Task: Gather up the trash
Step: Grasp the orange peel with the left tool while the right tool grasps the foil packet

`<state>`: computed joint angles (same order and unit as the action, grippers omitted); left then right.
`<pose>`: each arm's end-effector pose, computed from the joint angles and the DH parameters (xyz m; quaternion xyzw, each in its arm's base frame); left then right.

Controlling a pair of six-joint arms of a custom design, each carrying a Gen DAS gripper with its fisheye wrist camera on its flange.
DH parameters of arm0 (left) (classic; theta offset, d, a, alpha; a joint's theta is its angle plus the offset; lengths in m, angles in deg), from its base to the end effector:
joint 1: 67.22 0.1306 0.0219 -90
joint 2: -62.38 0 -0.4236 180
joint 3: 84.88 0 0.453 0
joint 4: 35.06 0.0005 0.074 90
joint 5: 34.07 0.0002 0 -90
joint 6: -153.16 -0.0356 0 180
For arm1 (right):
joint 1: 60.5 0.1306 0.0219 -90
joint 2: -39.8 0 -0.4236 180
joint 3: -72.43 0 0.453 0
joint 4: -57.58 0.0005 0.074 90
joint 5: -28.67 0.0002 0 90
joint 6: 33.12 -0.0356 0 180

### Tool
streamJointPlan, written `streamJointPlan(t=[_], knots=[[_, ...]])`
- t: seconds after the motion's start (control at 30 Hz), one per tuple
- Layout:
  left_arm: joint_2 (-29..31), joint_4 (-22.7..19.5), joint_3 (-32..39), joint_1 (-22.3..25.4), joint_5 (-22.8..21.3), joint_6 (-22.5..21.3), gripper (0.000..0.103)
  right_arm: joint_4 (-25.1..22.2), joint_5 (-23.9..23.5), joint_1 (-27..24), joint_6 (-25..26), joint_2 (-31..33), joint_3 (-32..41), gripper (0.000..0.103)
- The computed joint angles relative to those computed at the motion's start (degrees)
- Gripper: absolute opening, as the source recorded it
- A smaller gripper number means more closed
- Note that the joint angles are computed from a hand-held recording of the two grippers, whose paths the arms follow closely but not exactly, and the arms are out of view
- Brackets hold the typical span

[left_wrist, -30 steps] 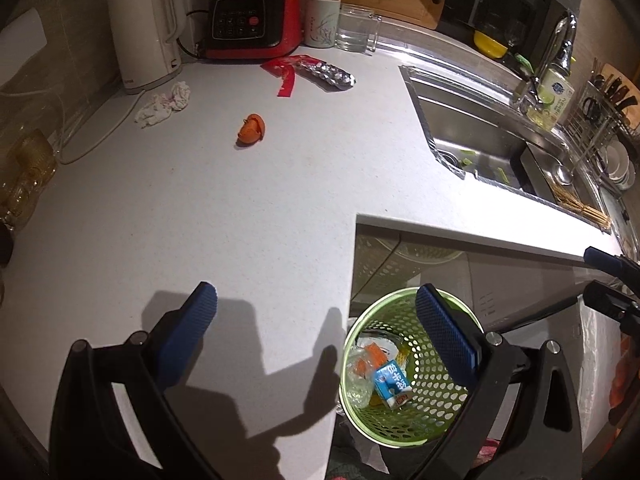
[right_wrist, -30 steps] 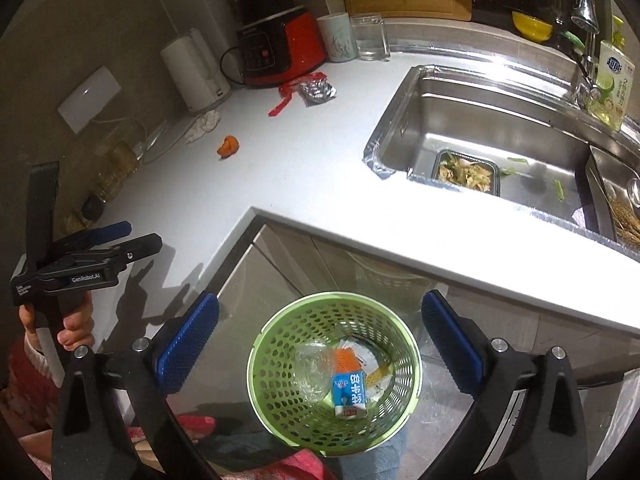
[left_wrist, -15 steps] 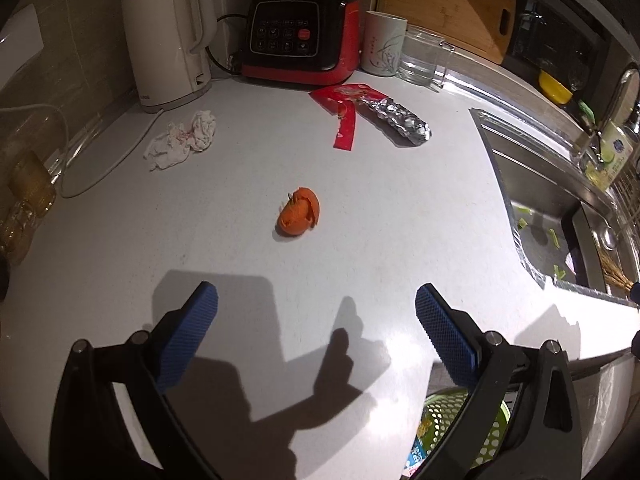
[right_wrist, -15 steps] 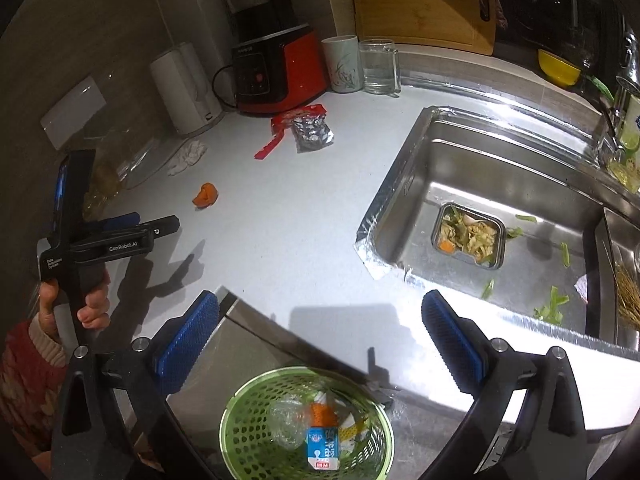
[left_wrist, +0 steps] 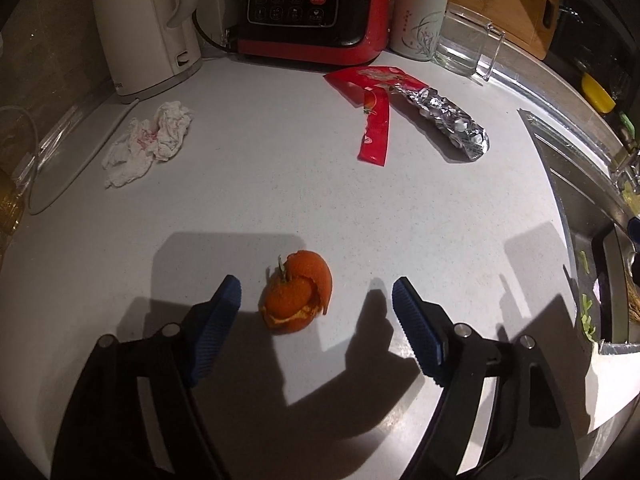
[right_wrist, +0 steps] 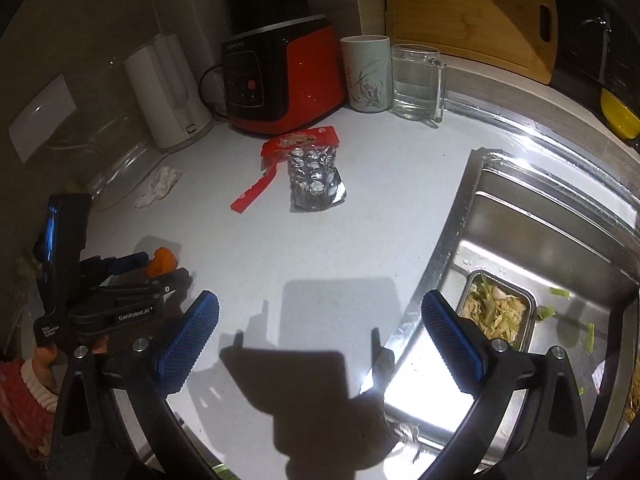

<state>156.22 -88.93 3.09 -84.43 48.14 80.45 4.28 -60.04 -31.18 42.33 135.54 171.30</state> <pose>0.5322 -0.1603 0.4124 -0.0184 0.9631 -0.0146 0.2681 0.5121 0.2861 0.4925 -0.1170 0.9328 0.1174 0.3199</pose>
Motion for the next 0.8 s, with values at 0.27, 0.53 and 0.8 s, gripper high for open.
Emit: streamJointPlan(t=[0.27,0.53,0.8], knots=[[1.02,0.38,0.87,0.02,-0.19,-1.61,0.028,0.82,-2.05,-0.9,0.4,5.79,4.5,0.101],[0.55,1.03,0.5,0.0,-1.53,-2.65,0.022,-1.69,0.03,-0.67,2.93,15.54,15.46,0.101],[1.28,0.69,1.99,0.24,-2.24,-1.6,0.021,-7.08,4.16,0.01,6.37,25.62,27.55,0.1]])
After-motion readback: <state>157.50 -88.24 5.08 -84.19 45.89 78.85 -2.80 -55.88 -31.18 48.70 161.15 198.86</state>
